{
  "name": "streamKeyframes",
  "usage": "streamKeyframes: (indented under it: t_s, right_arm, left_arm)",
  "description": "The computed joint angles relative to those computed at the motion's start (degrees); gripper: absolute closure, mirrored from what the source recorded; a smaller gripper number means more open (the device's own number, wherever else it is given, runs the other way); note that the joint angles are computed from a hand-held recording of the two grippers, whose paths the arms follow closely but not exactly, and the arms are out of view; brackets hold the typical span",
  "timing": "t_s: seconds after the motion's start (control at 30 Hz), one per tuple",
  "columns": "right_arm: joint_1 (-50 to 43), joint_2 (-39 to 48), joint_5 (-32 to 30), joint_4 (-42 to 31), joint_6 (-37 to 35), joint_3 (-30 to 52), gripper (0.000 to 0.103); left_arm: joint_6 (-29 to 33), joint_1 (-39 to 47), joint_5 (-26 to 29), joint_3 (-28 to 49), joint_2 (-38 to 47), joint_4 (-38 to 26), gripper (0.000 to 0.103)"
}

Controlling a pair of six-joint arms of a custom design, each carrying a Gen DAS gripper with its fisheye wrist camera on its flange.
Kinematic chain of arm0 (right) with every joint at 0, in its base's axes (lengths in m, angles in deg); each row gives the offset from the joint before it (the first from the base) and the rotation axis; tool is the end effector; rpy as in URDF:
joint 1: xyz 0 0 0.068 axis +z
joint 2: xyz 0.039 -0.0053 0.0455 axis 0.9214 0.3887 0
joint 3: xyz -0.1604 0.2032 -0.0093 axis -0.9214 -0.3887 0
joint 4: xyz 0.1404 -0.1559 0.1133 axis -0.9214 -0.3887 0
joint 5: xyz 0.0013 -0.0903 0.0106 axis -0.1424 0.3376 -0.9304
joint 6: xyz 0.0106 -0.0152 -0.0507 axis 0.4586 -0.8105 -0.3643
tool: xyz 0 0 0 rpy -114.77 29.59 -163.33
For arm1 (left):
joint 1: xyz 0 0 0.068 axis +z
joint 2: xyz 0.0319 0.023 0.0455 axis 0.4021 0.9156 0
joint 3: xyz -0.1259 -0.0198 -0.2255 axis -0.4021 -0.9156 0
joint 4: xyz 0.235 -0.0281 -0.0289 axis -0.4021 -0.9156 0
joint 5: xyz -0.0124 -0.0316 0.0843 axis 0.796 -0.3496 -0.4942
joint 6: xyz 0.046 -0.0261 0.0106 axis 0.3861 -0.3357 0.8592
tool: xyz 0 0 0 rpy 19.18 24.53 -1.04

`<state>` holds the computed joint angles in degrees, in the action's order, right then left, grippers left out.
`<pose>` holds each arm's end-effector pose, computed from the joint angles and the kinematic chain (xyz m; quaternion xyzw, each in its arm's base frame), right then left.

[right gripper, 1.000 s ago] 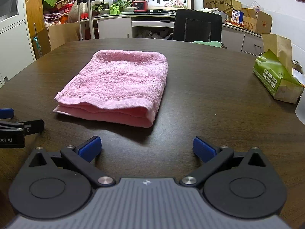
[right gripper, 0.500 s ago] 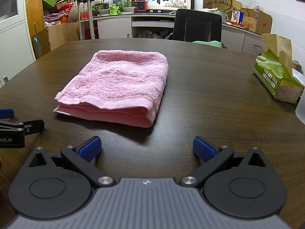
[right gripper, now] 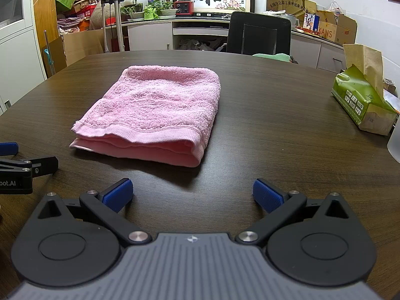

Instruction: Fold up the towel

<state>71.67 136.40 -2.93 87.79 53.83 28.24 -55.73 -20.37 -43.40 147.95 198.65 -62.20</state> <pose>0.3201 0.0310 -0.0042 -0.1204 0.9028 0.0653 0.4078 0.2854 -0.2482 0.0173 -0.0235 0.9088 0.0225 0.4160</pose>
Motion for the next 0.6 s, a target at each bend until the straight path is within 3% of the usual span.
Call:
streamKeyframes:
  t_s: [0.6]
  right_arm:
    - [-0.1,-0.1,-0.1,-0.2,-0.1,0.1,0.000]
  left_arm:
    - [0.5,0.4,0.5,0.4,0.2,0.2,0.000]
